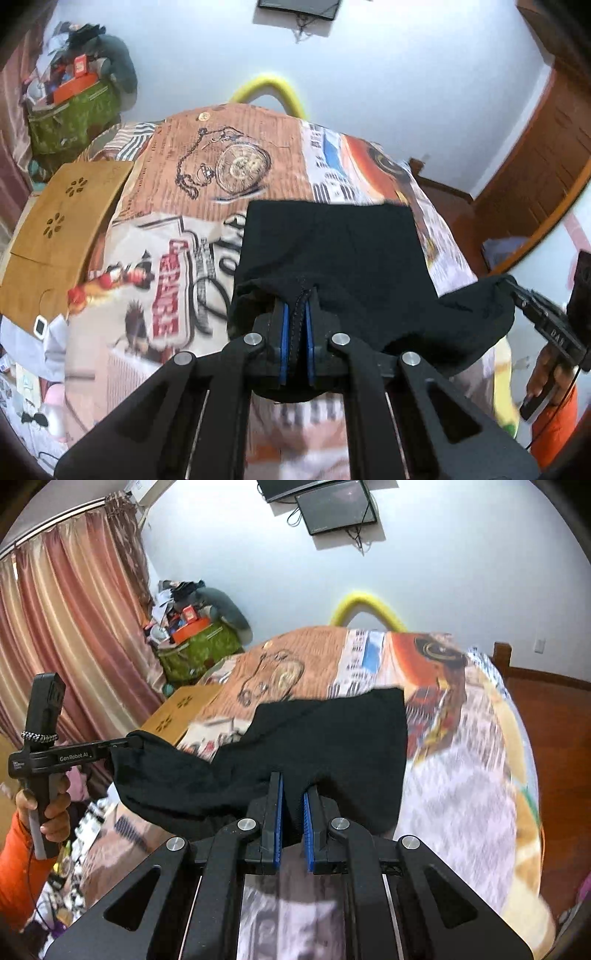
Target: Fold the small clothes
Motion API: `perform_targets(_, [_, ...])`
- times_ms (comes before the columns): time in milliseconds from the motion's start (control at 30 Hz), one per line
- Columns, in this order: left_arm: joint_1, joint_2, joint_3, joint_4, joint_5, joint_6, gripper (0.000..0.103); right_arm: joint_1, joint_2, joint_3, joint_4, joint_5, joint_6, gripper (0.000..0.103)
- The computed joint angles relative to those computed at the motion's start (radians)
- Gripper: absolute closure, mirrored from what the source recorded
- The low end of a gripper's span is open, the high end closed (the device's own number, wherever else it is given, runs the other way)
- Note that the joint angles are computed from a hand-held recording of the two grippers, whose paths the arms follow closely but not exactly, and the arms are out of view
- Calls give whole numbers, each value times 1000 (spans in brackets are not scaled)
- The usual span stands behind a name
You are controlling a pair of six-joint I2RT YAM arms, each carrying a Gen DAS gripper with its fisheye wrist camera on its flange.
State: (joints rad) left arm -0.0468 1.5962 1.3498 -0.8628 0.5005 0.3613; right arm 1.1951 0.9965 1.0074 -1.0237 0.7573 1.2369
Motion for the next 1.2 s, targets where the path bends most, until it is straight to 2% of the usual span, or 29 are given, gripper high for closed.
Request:
perform_targets(167, [-86,259,233,33,-71,-108,96,-327,-70,-79,181,-192,-263,95])
perform_targets(300, [-130,436,383,49,-114,-146,96,-580,-27,-113,306,-376,-442,95])
perform_targets(400, [-157,580,521,38,-140,-195,96,-715,45,-113,374,-477,-540,95])
perform_targets(500, [-178,725,693,-23,-164,-206,94,-829,127,-108,433,-567,-606,93])
perform_targets(567, [-182,780,769,-58,-182,-228,89,-860,155,-106,449,-580,-614,90])
perform_targets(600, [-181,779,768,-59,-178,-229,87,-869,162,-103,448,-572,-610,88])
perform_targets(633, [-176,762,741,-30,-173,-226,78,-865,156,-103,440,-553,-601,86])
perform_targets(667, [-172,736,701,4,-178,-224,62,-861,146,-105,436,-536,-597,84])
perform_targets(733, [-162,661,589,100,-184,-221,41,-832,94,-117,417,-472,-582,65])
perform_targets(767, [-152,613,520,151,-175,-214,39,-816,69,-122,405,-446,-578,63])
perform_targets(900, [-123,551,442,141,-158,-166,38,-719,-17,-119,286,-376,-535,61])
perform_targets(1033, [-96,512,314,143,-187,-95,37,-558,-89,-166,178,-307,-391,57])
perform_targets(1133, [-79,531,270,114,-176,-81,37,-469,-100,-230,147,-321,-279,57])
perform_targets(1200, [-66,561,261,80,-134,-78,37,-435,-100,-275,164,-351,-223,57])
